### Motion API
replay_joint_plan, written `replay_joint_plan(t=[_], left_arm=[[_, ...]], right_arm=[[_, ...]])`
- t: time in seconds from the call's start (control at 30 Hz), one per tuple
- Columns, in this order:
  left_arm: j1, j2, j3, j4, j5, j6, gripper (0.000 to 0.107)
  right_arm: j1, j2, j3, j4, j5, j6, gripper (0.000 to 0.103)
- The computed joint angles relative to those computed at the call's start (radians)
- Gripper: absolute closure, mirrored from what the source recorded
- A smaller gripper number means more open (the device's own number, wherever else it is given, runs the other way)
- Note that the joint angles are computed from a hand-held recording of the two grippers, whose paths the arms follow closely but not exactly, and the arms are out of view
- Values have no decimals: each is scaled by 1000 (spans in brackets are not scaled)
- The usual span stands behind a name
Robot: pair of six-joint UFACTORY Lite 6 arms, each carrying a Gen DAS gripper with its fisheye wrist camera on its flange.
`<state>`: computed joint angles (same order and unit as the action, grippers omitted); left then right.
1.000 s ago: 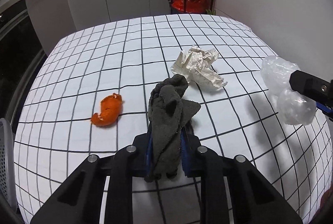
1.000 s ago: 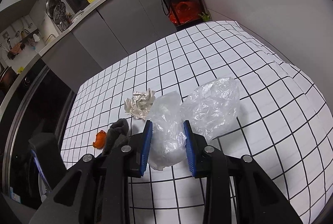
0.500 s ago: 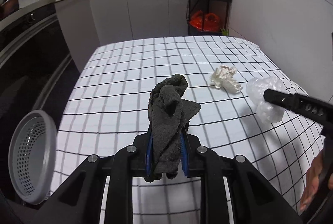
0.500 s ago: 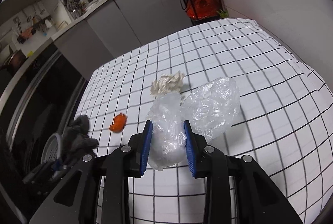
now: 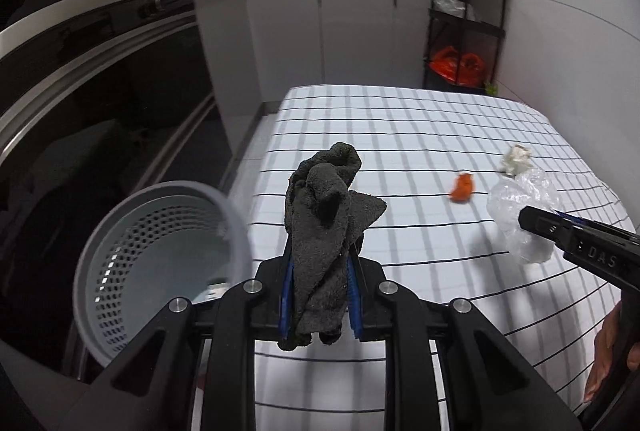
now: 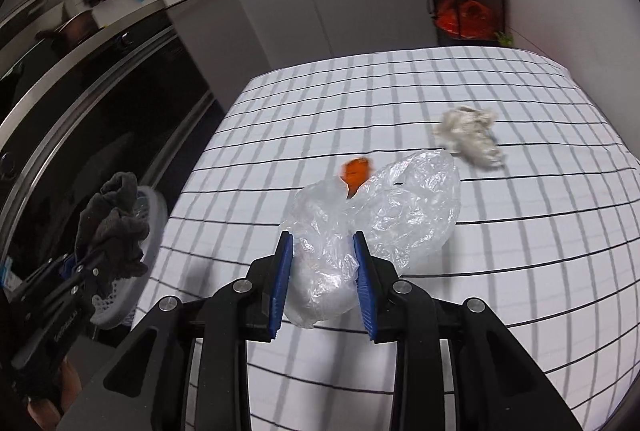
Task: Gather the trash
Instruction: 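Carry grey cloth and plastic bag over the basket and open both tools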
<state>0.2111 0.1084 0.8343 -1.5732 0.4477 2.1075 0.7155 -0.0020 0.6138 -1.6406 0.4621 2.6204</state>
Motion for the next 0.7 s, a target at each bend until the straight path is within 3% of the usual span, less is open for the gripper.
replay_joint_plan(t=[0.13,0.3,0.7], left_arm=[[133,108,127,75,45,-20,86],[240,265,315,168,65,-92,86],[356,622,728,361,136,-370,86]], right_arm=[[60,176,200,15,-14,-30,74],[99,392,480,121,-37,-207,74],[119,813,1122,678,-3,-934,74]])
